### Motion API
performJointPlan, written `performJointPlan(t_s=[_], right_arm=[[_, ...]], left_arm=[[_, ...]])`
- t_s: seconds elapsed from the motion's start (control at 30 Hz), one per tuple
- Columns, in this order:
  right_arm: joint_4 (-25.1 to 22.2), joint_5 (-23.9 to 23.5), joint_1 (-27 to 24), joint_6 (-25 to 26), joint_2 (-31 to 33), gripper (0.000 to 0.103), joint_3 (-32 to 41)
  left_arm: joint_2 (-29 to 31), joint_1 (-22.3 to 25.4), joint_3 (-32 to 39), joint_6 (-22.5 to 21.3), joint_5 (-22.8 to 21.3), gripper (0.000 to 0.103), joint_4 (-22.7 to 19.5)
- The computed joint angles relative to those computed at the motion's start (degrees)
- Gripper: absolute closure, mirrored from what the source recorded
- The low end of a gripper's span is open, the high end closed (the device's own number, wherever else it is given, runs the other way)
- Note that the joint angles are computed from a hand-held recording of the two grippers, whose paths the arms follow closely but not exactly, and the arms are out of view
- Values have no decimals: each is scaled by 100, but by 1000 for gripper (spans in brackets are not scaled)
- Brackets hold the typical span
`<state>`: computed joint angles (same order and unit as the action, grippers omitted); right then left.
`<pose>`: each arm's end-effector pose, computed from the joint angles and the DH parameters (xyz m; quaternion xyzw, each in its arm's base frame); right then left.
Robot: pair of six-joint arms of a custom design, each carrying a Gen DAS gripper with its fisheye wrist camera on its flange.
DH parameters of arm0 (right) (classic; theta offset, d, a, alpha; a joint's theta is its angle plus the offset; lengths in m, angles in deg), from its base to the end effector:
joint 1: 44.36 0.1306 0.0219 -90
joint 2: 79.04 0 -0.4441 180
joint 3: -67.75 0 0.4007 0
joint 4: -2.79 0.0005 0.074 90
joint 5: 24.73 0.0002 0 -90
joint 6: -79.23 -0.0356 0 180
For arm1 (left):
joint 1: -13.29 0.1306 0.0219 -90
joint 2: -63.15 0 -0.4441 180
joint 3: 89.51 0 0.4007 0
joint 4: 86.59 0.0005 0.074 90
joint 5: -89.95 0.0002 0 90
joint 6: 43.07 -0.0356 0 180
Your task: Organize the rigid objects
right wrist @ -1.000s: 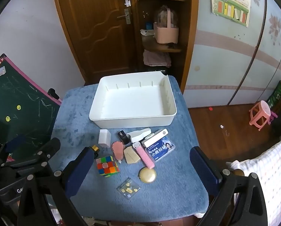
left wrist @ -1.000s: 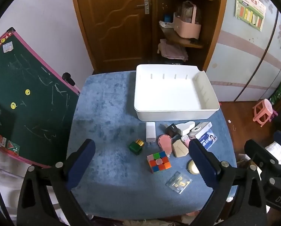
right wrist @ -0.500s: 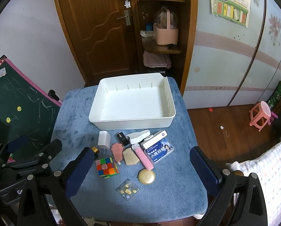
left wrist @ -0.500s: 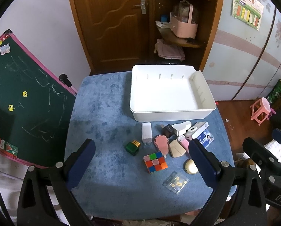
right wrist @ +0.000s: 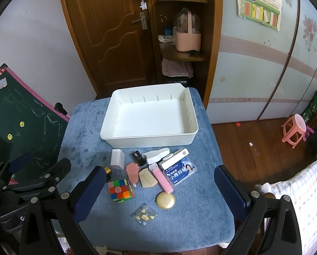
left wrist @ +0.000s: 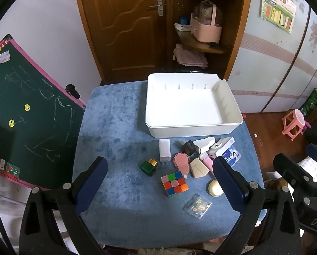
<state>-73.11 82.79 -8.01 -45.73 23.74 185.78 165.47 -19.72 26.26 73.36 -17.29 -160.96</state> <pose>0.4572 0.3226 0.5749 0.0270 0.9565 0.0262 0.2893 0.4740 -0.2959 0.5632 0.0174 0.9576 0.0029 0.2875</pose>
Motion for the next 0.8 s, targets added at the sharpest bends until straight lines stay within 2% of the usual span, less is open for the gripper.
performJointPlan(t_s=[0.4, 0.8], right_arm=[[-23, -9, -11, -17, 31, 1, 57], [17, 3, 42, -259, 20, 1, -53]], left_arm=[[0, 42, -23, -23, 9, 3, -44], [36, 80, -73, -99, 96, 3, -87]])
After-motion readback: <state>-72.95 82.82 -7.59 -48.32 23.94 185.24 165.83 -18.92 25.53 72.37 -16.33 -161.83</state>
